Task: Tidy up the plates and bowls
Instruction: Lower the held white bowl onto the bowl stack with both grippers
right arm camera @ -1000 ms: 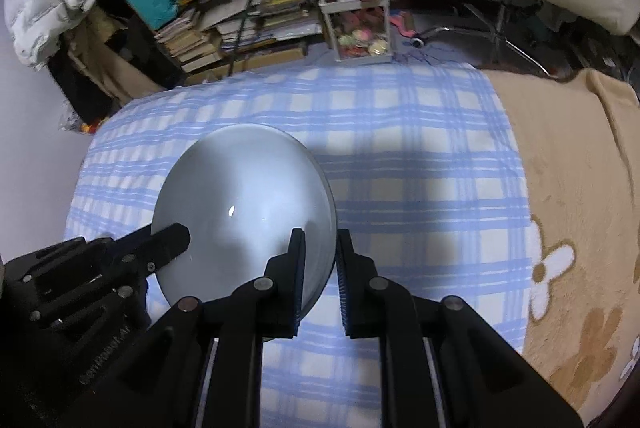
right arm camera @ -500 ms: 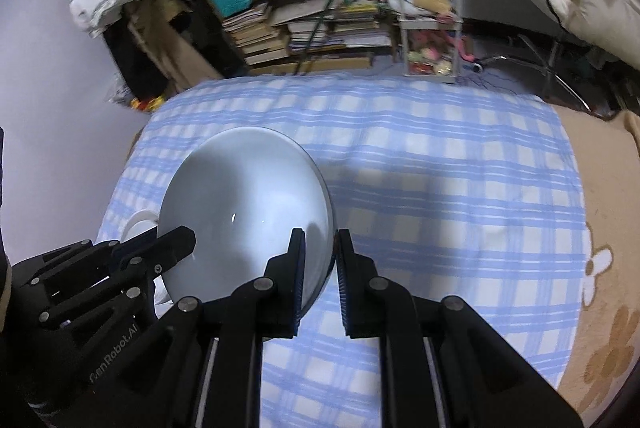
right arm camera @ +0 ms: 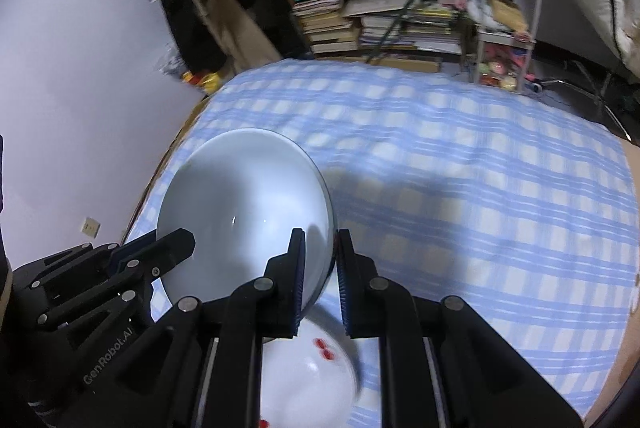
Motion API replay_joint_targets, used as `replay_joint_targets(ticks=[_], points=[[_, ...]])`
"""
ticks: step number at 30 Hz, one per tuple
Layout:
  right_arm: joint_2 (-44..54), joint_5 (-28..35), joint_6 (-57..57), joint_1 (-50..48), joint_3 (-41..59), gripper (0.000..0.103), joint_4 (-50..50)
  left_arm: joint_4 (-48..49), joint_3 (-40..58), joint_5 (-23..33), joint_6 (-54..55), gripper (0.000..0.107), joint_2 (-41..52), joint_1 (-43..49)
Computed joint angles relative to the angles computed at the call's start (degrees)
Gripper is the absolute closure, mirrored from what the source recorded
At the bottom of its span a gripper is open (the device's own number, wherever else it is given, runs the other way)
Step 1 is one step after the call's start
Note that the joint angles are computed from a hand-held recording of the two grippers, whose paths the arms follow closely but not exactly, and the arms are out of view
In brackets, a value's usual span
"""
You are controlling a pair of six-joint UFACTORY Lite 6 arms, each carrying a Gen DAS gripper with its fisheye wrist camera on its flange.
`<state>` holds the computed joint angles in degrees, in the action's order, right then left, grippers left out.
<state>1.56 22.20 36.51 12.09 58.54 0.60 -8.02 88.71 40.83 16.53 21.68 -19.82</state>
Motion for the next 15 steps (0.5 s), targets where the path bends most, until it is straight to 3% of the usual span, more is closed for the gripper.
replay_joint_targets(ticks=[9, 15], points=[[14.2, -0.7, 6.3, 7.7, 12.9, 0.086, -7.0, -4.2, -1.0, -2.5, 7.5, 0.098, 2.6, 9.7], [21.0, -2.4, 1.9, 8.5, 15.9, 0.086, -3.1, -5.1, -3.8, -6.4, 9.6, 0.097, 4.9, 11.7]])
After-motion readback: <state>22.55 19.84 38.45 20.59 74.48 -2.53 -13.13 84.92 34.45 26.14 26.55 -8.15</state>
